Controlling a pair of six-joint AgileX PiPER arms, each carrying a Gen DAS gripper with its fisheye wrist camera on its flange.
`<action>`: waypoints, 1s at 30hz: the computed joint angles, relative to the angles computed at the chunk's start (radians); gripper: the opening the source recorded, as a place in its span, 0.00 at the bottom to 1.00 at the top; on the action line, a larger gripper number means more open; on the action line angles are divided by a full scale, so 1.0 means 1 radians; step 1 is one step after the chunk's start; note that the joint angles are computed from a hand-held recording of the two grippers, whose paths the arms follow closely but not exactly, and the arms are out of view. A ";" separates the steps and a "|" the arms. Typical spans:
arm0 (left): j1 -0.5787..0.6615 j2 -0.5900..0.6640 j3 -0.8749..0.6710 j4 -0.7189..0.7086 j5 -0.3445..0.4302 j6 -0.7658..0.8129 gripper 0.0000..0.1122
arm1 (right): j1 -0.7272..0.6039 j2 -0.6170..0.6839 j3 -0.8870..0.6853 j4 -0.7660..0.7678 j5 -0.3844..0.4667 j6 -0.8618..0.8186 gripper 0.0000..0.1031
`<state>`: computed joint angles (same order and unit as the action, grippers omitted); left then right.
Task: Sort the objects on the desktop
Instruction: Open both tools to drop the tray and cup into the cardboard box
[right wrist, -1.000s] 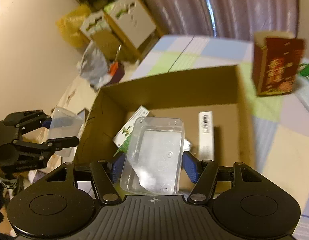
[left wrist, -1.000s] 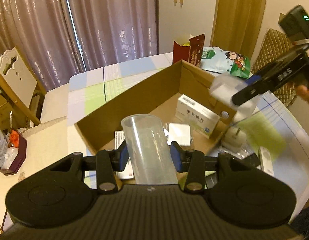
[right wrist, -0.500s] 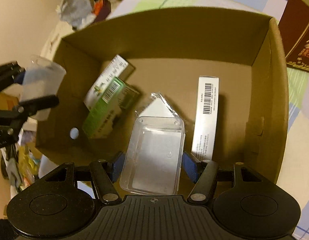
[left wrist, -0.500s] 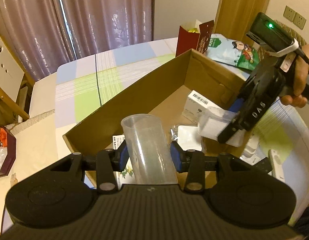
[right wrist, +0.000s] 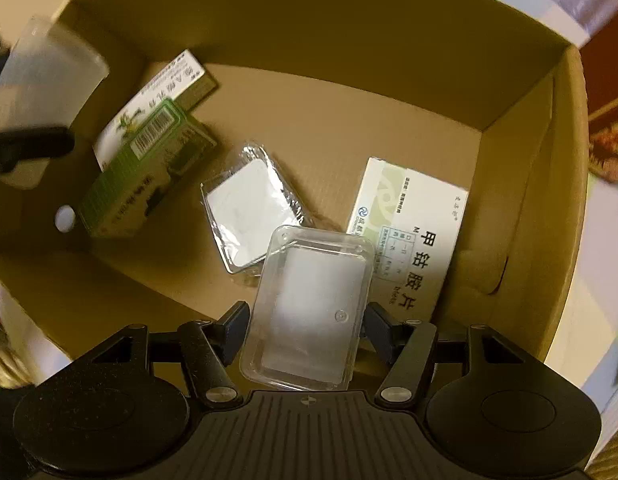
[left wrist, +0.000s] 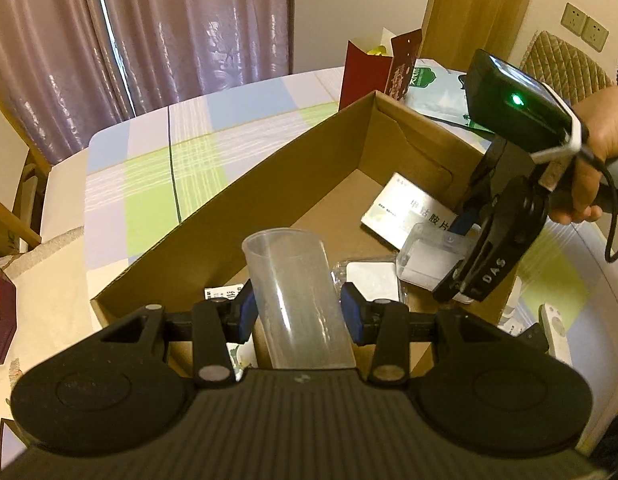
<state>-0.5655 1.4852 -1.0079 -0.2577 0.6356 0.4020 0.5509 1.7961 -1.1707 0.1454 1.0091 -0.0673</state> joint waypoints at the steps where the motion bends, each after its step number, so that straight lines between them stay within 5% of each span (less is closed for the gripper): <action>1: -0.001 0.004 -0.002 -0.001 0.000 0.002 0.34 | 0.002 0.000 0.006 -0.003 -0.006 -0.006 0.60; 6: -0.014 0.037 -0.020 0.005 -0.003 -0.009 0.34 | -0.028 -0.018 0.040 0.086 -0.030 -0.089 0.79; 24: -0.109 0.347 -0.196 0.245 -0.084 -0.311 0.35 | -0.057 -0.075 0.098 0.130 -0.066 -0.107 0.79; 30: -0.101 0.409 -0.226 0.370 -0.085 -0.457 0.49 | -0.059 -0.076 0.103 0.138 -0.068 -0.093 0.79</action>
<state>-0.6670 1.8944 -1.2342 0.1126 0.5504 -0.0552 0.4920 1.7196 -1.0673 0.2836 0.9408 -0.1600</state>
